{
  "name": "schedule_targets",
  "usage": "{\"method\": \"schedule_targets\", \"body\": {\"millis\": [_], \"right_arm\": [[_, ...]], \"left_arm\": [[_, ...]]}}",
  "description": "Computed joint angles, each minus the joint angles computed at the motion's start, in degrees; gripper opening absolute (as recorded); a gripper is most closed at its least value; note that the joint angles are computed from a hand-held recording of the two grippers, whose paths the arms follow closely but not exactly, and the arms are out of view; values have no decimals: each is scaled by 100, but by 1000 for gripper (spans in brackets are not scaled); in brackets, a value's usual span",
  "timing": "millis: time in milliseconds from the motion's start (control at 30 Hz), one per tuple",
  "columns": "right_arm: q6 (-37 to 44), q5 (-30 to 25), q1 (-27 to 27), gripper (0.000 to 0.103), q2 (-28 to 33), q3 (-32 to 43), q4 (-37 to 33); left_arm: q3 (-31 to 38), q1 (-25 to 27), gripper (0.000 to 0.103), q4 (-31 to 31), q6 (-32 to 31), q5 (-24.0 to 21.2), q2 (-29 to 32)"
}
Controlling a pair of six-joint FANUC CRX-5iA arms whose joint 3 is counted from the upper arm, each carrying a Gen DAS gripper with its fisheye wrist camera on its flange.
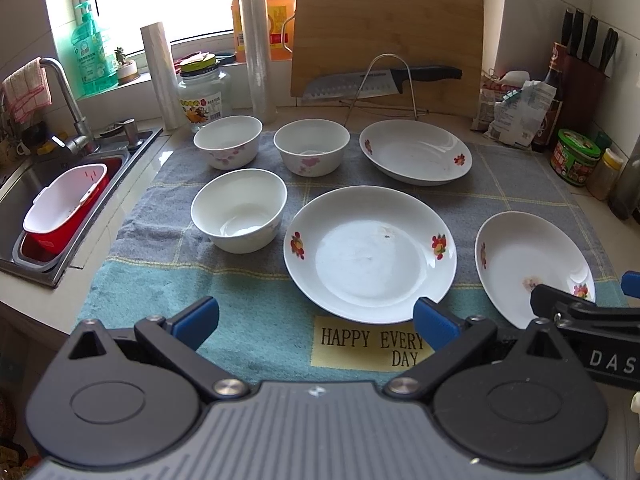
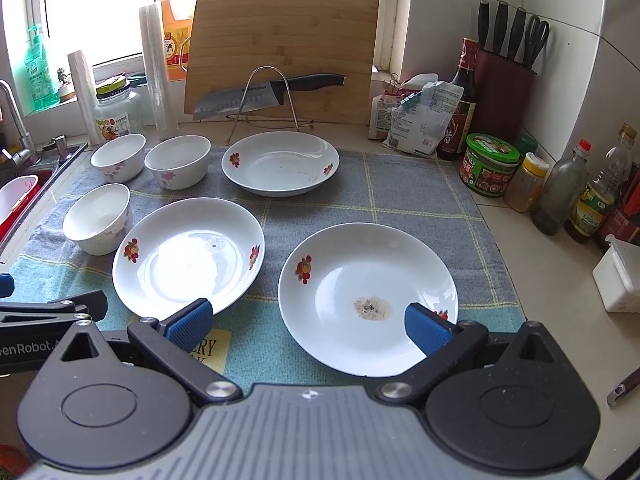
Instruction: Organize plates and bowls
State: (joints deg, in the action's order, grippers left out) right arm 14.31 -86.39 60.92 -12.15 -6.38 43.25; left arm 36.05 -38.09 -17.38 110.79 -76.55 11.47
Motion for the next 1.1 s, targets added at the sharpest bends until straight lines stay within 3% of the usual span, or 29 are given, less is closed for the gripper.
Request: {"method": "schedule_targets", "body": {"millis": [433,833,933,1100], "right_arm": [[-189,-111,87,103,167,79,103],[-567,-122,277,103,181,-1,489],[-595,-155,313,103,148,-24,528],[-664,-317,325,103,34,-144,563]], "left_arm": [[-318,240,102,294,-337,332,-157],[-1261,661,102,1196,-1429,1457,-581],[-1669,756,102,1525,-1805,1974,-744],[-2089,841,102,1964,-2385,2469,-840]]}}
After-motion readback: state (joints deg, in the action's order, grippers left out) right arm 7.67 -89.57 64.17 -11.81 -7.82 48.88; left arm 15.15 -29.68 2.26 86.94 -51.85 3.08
